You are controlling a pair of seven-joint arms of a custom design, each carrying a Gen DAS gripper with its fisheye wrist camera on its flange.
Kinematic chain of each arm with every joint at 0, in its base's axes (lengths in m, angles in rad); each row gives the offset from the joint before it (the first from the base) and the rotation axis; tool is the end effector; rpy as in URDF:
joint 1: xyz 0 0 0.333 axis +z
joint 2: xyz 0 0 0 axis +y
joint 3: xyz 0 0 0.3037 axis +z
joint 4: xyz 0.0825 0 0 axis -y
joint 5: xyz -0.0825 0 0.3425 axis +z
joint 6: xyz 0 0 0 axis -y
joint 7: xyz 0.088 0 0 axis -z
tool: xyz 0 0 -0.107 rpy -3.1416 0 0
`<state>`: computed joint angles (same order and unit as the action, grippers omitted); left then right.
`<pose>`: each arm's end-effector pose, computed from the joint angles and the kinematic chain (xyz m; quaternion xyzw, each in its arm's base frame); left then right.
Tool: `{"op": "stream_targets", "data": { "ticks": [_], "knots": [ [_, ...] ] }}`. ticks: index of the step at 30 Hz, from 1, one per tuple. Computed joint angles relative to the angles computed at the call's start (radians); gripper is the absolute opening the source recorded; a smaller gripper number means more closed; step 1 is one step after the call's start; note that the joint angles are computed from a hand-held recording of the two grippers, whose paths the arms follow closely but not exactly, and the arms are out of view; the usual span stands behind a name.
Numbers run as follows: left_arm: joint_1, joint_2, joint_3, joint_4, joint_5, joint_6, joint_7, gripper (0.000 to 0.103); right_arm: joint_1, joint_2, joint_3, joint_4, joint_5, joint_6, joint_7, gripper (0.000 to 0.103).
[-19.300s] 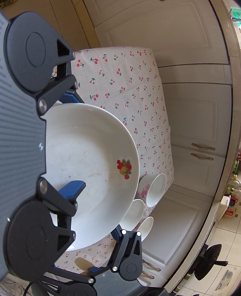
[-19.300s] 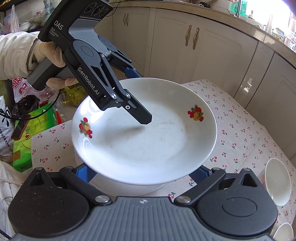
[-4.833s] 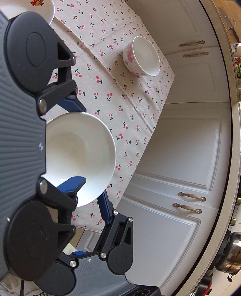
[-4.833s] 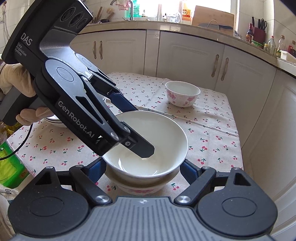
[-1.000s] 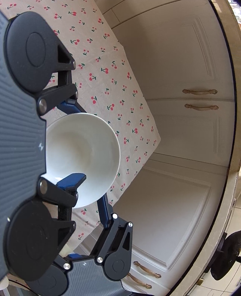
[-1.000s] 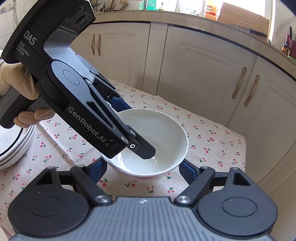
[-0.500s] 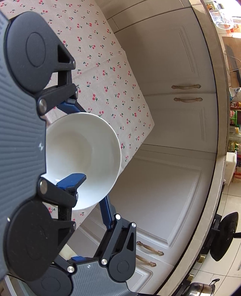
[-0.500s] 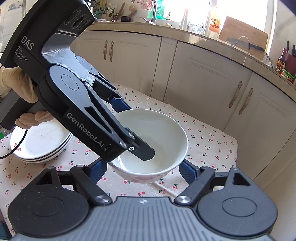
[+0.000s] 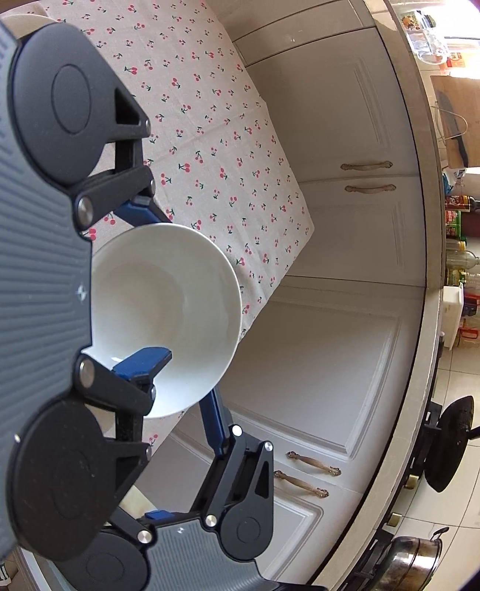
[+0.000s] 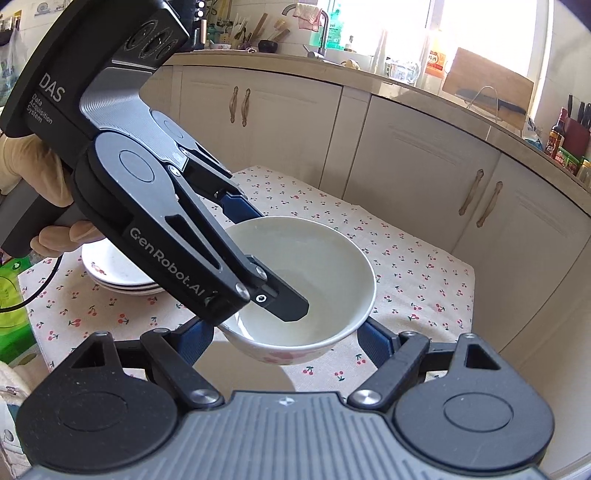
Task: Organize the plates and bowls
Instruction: 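Lift the pink-floral bowl with the left tool and carry it to the nested bowls, then lower the bowl onto the nested bowls and open the left tool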
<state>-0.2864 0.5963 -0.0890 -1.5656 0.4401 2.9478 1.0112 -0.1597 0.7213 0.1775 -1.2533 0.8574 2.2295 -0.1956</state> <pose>0.6496 -0.2710 0.3996 -0.5906 0.7057 -0.3275 0.2145 0.7260 -0.0013 0.3844 -0.8943 0.1405 -0.1515 0.3970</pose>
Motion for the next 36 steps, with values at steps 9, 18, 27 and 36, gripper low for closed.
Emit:
{"op": "stream_targets", "data": {
  "ticks": [9, 18, 27, 36],
  "knots": [
    [-0.084, -0.055, 0.078, -0.11, 0.092, 0.083, -0.136, 0.069, -0.022, -0.097, -0.019, -0.164, 0.055, 0.016, -0.059, 0.088],
    [-0.146, -0.067, 0.142, -0.174, 0.141, 0.169, -0.24, 0.069, -0.02, -0.177, -0.049, -0.311, 0.119, 0.057, -0.131, 0.088],
    [-0.166, -0.049, 0.164, -0.178, 0.144, 0.208, -0.273, 0.069, -0.016, -0.175, -0.065, -0.325, 0.128, 0.058, -0.131, 0.088],
    [-0.151, -0.022, 0.147, -0.166, 0.099, 0.218, -0.262, 0.069, -0.014, -0.156, -0.068, -0.308, 0.102, 0.053, -0.102, 0.088]
  ]
}}
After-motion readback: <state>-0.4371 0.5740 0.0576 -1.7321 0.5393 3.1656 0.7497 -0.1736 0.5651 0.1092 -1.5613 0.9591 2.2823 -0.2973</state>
